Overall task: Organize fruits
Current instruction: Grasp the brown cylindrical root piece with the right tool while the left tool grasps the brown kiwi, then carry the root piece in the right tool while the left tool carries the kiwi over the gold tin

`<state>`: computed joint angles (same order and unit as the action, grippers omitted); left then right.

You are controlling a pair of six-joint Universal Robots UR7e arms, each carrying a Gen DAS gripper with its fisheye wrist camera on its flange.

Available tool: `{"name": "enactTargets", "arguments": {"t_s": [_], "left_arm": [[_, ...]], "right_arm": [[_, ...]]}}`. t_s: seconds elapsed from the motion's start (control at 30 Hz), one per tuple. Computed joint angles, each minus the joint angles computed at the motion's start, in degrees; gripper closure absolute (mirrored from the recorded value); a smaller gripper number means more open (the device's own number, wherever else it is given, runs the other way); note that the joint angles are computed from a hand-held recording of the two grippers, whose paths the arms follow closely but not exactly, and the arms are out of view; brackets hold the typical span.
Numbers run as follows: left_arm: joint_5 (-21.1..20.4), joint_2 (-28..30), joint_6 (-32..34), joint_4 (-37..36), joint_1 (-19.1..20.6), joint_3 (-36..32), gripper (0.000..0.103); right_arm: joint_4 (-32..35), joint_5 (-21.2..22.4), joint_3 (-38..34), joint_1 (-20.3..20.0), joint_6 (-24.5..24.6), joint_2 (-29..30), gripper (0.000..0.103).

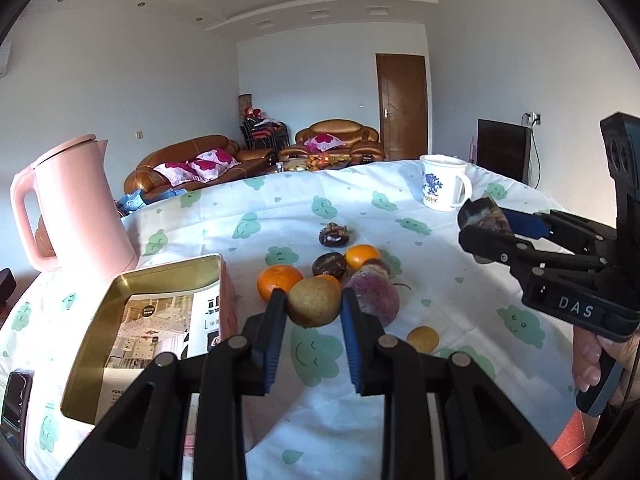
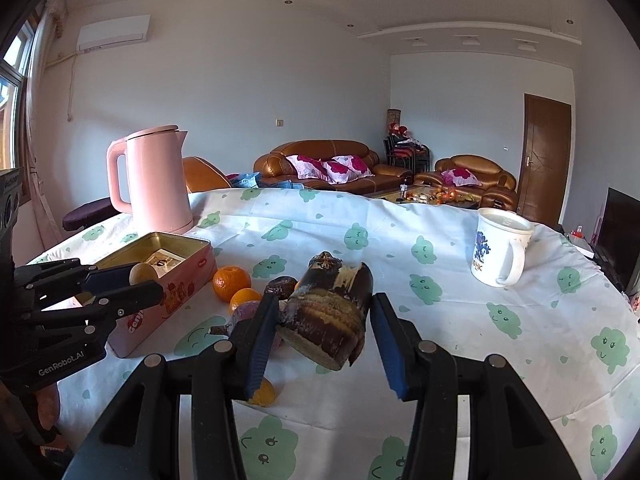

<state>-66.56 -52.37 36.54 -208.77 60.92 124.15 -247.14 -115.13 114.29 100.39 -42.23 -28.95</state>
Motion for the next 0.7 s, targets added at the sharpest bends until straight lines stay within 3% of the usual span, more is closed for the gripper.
{"name": "enactTargets", "arguments": {"t_s": [0.7], "left_arm": [[1.2,1.1,3.3,-9.4,-0.7,0.5,0.074]], "right_arm": [[-3.3,1.3,-0.4,2.1,-3.0,0.8,0.054]]}}
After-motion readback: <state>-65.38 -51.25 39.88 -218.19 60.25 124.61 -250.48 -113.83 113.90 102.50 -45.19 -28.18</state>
